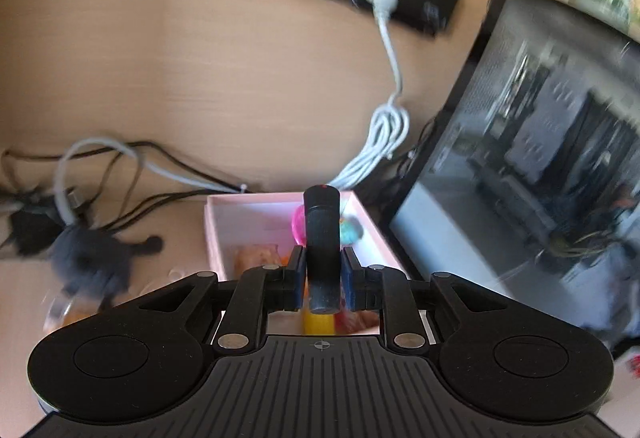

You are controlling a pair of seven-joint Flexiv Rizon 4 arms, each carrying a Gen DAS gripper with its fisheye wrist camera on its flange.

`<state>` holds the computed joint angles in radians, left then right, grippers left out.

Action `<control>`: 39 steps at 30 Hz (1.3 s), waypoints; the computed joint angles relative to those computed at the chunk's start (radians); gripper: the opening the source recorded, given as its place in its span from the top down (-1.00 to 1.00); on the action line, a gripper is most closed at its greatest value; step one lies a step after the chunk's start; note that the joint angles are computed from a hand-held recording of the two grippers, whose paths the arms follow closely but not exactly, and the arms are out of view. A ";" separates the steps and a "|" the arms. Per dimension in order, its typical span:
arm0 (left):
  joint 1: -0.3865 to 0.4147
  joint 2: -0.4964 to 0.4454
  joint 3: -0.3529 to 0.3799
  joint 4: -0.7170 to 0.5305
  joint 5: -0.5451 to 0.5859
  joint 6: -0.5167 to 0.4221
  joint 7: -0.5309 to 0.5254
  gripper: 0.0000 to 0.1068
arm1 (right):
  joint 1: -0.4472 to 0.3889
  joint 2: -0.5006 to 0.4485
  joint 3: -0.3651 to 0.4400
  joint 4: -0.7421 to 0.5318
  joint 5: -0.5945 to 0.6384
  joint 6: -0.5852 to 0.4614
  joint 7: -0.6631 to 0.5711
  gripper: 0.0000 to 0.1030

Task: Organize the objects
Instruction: 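Carry the charger and cylinder over the pink box and open both grippers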

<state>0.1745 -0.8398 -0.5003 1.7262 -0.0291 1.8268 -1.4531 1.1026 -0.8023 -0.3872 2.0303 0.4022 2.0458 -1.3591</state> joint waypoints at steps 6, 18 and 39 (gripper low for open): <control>-0.021 -0.016 0.047 0.030 0.004 0.074 -0.047 0.59 | 0.047 -0.029 -0.074 -0.023 0.053 0.013 0.011 -0.83; 0.029 0.118 0.208 0.425 0.074 0.195 -0.210 0.59 | 0.001 -0.226 -0.322 -0.376 -0.021 -0.211 0.186 -0.83; -0.048 0.089 0.363 0.442 0.034 0.291 -0.286 0.59 | 0.024 -0.188 -0.246 -0.224 -0.277 -0.188 0.325 -1.00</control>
